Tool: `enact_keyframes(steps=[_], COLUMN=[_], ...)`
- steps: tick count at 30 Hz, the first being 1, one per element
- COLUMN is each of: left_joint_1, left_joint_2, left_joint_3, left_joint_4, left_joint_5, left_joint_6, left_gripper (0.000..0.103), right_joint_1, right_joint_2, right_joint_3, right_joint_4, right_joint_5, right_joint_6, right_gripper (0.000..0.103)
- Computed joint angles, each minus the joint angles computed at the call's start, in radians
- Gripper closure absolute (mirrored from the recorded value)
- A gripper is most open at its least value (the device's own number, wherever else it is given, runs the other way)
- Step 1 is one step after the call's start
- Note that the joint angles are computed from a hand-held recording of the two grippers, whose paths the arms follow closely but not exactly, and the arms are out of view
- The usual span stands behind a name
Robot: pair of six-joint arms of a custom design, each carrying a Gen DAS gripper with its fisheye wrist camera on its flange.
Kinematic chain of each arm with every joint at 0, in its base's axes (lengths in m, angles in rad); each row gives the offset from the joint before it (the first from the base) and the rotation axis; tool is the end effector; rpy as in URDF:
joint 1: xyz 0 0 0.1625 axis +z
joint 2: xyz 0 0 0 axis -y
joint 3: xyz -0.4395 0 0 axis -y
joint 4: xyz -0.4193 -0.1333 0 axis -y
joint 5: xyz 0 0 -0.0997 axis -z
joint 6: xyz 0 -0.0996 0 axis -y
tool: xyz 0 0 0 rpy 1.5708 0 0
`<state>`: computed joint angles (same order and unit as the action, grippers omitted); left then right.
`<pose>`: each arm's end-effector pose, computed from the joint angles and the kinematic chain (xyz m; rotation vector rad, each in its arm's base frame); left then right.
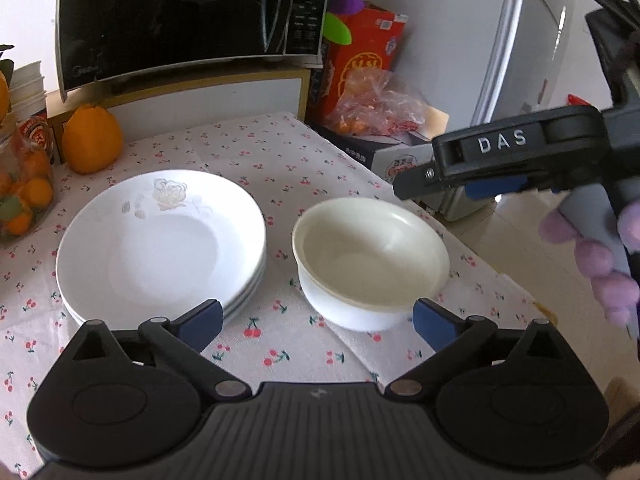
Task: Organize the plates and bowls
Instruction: 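Close both tools on the rim of the stacked bowls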
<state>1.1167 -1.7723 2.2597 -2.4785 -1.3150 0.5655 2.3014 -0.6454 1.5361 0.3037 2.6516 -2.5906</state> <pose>-0.0387 -0.4405 0.3494 1.3034 2.4892 -0.5781 0.3937 -0.3713 0.0206 -0.0537 -2.2396 1.1382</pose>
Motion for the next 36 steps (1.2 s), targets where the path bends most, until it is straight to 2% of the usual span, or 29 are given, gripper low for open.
enact_keyframes(steps=[6,11,18,25,36], left_joint_1=[0.011,0.022,0.017,0.007,0.001], left_joint_2=[-0.006,0.011,0.037,0.055,0.054], left_joint_3=[0.035,0.053,0.068,0.065,0.071], left_joint_4=[-0.034,-0.070,-0.117,-0.118,-0.111], left_joint_5=[-0.024,-0.045,-0.024,-0.014,-0.017], left_joint_6=[0.061,0.087,0.110,0.092,0.081], left_gripper=[0.001,0.001,0.002,0.004,0.009], right_joint_1=[-0.011,-0.024,-0.055,-0.079,-0.085], right_joint_2=[-0.033,-0.046,-0.044,-0.028,-0.012], right_joint_3=[0.064,0.092,0.100,0.092,0.076], right_joint_4=[-0.111,-0.158,-0.146,-0.093,-0.059], right_joint_5=[-0.020,-0.064,-0.127,-0.149,-0.154], right_joint_6=[-0.089,-0.101,-0.020,0.077,0.108], right_gripper=[0.013,0.011,0.011,0.011,0.011])
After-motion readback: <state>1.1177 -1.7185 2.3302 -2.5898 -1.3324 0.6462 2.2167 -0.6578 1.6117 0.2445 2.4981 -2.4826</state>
